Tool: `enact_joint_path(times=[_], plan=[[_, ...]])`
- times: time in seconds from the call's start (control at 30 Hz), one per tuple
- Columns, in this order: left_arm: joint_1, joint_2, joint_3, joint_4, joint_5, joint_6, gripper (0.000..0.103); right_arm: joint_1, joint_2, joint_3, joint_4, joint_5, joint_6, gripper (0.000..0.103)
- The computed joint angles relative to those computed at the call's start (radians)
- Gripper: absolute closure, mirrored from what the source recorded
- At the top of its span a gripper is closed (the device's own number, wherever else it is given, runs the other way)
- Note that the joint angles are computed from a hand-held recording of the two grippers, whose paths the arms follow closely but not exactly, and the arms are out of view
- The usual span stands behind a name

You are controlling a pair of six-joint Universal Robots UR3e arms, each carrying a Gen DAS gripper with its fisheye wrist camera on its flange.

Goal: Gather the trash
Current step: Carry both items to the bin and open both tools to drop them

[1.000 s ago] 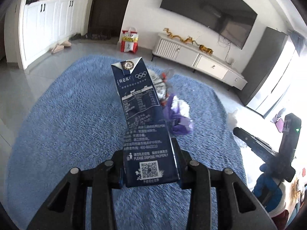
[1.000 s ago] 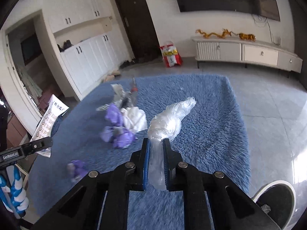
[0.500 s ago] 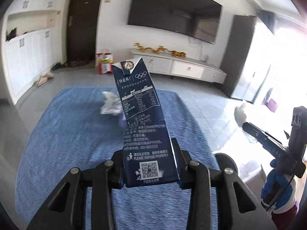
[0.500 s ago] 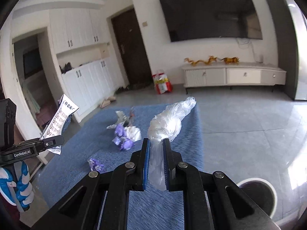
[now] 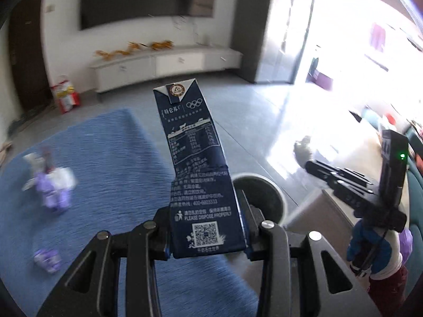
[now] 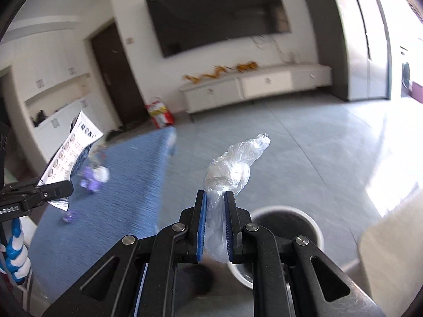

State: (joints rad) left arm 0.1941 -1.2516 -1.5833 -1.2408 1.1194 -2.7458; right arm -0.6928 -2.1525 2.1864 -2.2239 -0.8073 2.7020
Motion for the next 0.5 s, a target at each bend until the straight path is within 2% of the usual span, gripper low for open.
enact_joint_path(times=[0.2,0.5], plan=[[-0.294,-0.319,0.163,0.106,0.115,-0.148,0.067,0.017,0.167,0.035,-0.146,-0.102,0.024,0.089],[-0.436,-0.599,0.340,0.183,0.178,-0.205,0.067,0.135,0.472,-0.017,-0.386,-0.236,0.131,0.088]])
